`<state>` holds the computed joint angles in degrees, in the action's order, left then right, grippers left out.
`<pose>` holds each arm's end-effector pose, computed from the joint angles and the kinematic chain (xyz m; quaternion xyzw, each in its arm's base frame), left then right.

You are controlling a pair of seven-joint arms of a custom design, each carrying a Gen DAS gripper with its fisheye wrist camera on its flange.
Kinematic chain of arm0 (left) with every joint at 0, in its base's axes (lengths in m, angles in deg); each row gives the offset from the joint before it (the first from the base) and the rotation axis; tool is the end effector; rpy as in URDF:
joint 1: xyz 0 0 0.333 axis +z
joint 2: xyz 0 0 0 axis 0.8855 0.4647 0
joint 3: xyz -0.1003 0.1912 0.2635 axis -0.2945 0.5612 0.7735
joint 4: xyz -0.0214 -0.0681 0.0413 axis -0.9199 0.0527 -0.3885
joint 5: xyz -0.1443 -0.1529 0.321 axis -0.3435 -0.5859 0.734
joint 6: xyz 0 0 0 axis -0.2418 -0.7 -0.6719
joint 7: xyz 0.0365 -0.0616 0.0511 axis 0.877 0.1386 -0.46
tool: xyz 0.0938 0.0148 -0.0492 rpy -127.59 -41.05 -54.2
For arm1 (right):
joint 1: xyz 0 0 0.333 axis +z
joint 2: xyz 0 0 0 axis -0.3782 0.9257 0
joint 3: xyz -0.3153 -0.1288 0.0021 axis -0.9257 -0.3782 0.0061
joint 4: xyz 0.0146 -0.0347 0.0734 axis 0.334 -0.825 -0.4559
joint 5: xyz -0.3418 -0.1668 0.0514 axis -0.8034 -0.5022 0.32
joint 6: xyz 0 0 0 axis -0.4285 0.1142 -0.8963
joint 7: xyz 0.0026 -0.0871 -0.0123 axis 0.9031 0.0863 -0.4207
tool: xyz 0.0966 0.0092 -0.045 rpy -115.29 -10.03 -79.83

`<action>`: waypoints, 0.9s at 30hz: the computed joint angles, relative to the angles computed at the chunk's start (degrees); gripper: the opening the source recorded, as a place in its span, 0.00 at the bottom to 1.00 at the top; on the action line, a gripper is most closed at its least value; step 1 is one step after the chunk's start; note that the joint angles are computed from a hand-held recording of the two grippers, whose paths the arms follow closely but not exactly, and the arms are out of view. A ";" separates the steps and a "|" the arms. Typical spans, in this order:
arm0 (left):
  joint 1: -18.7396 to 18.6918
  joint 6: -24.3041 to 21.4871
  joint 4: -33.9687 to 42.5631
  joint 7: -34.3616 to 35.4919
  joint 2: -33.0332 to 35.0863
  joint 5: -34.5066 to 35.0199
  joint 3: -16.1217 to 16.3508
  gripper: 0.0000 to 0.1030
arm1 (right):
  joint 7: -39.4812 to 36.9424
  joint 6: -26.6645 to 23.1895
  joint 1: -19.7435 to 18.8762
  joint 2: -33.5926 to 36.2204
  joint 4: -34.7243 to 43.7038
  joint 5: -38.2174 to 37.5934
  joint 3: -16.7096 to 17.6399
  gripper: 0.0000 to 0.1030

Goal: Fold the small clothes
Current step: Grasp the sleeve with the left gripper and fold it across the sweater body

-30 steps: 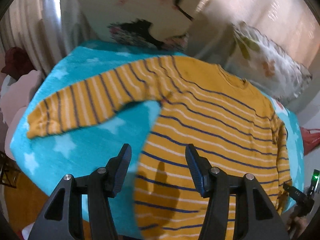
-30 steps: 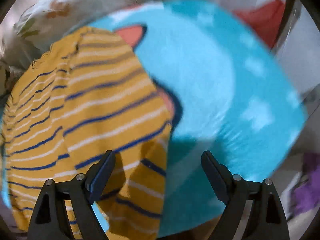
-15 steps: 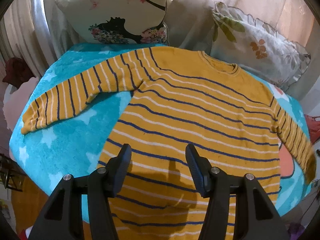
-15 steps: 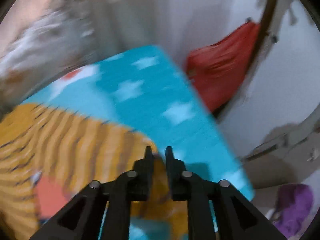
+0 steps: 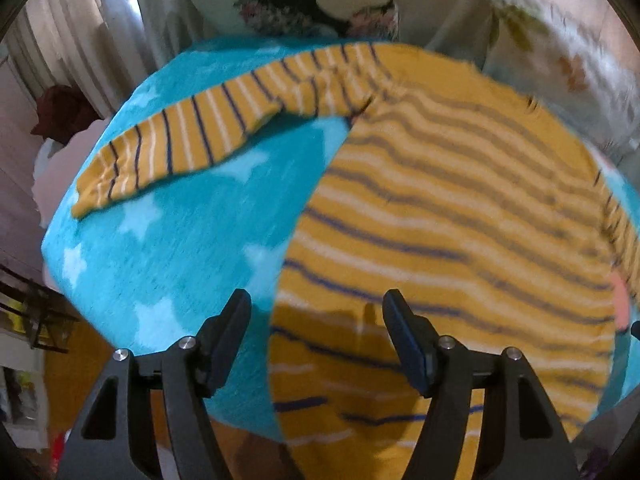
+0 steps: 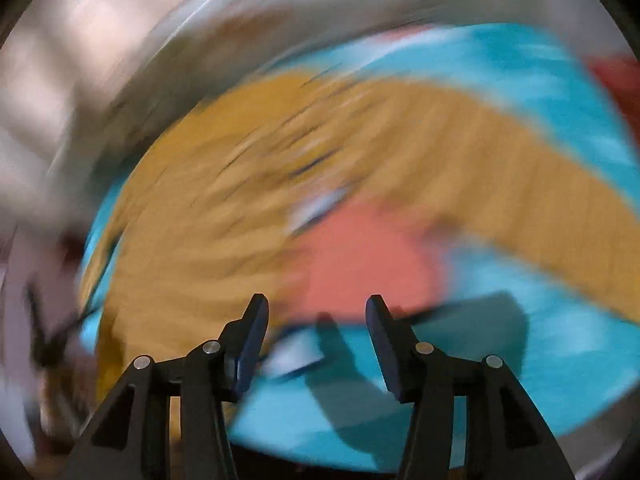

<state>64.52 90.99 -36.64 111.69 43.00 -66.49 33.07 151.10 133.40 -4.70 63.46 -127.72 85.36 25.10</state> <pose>0.6078 -0.0262 0.5535 -0.5907 0.7781 -0.1523 0.1497 0.4053 0.1070 0.5113 -0.4747 0.8218 -0.0544 0.3105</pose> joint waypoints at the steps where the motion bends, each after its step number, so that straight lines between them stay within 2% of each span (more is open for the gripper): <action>1: 0.03 0.05 -0.72 -0.04 -0.22 0.93 0.14 0.64 | -4.54 2.43 4.99 3.31 1.82 3.09 -2.19 0.50; 3: 0.46 0.26 -2.53 0.30 -1.05 1.61 0.52 0.61 | -15.43 5.01 14.88 9.27 6.24 13.03 -7.16 0.48; 4: 0.73 0.41 -3.23 -0.10 -1.32 2.54 0.79 0.61 | -20.33 5.02 18.16 11.51 8.17 17.98 -8.94 0.48; 5: 1.09 0.83 -4.26 -0.83 -1.81 3.76 1.12 0.61 | -23.34 4.20 19.50 13.45 9.97 20.52 -9.25 0.48; 7: 2.26 0.59 -5.08 -0.99 -2.17 3.59 1.87 0.61 | -22.39 0.71 17.29 16.27 12.35 16.82 -6.62 0.48; 8: 3.11 -0.33 -4.66 0.05 -1.95 1.00 2.33 0.62 | -20.32 -0.81 15.66 16.71 12.61 13.44 -4.84 0.48; 9: 4.06 -1.60 -3.72 0.83 -1.53 -2.12 2.83 0.62 | -20.11 0.41 14.76 16.17 11.69 12.41 -3.66 0.48; 11: 5.75 -3.28 -1.61 2.38 -0.63 -8.31 3.47 0.62 | -20.41 -0.55 13.31 15.46 11.18 13.16 -2.42 0.48; 14: 7.34 0.41 0.97 -0.55 0.87 -10.84 4.11 0.62 | -19.16 -1.93 10.22 14.99 11.27 13.38 -0.58 0.48; 16: 9.09 -1.67 6.13 0.44 4.26 -16.86 4.19 0.63 | -15.14 -3.11 7.25 14.60 11.87 10.62 1.96 0.48; 18: 10.99 -7.07 13.95 -0.63 9.67 -21.64 3.89 0.63 | -10.07 -3.35 4.86 14.63 12.67 7.03 4.25 0.48; 20: 12.75 -10.32 20.33 -2.12 14.67 -25.20 3.10 0.63 | -4.84 -3.64 2.76 14.95 13.72 2.78 5.86 0.49; 25: 15.18 -16.19 34.39 -7.71 25.74 -26.69 1.00 0.63 | 7.07 -6.66 0.32 17.67 19.27 -8.16 8.63 0.49; 27: 16.50 -16.82 39.45 -8.14 29.38 -27.79 -0.37 0.64 | 11.64 -8.31 0.10 18.82 21.95 -12.75 9.42 0.52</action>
<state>81.02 74.17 2.82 103.54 72.37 -94.27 32.69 162.74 125.09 -4.60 82.28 -105.76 72.61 34.53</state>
